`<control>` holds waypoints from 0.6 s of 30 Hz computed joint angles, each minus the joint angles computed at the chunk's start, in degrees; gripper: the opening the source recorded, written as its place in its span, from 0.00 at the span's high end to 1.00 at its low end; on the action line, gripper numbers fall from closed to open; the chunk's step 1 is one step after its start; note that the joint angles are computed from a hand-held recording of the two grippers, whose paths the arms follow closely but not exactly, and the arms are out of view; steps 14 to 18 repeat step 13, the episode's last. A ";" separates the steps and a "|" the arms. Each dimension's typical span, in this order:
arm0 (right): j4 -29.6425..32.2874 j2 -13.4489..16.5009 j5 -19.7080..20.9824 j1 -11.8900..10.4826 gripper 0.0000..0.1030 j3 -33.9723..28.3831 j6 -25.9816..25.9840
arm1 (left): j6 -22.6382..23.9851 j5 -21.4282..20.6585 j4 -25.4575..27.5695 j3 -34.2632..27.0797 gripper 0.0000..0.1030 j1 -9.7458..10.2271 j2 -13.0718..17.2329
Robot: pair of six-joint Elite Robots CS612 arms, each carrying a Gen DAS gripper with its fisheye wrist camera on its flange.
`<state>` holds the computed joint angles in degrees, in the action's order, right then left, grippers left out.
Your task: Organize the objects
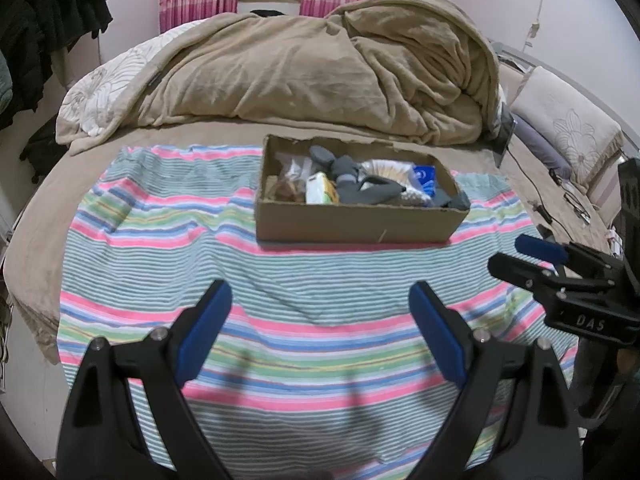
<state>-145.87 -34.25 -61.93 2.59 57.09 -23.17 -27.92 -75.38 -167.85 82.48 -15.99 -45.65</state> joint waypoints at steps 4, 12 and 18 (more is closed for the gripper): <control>0.21 0.03 -0.05 0.01 0.31 -0.08 -0.10 | 0.16 -0.23 0.02 -0.10 0.11 0.00 0.16; 1.05 0.52 -0.41 0.11 0.31 -0.82 -0.16 | 0.74 -0.81 0.09 -0.74 0.11 0.22 0.98; 1.13 0.61 -0.47 0.13 0.31 -0.93 -0.15 | 0.77 -0.97 0.30 -0.91 0.11 0.30 1.12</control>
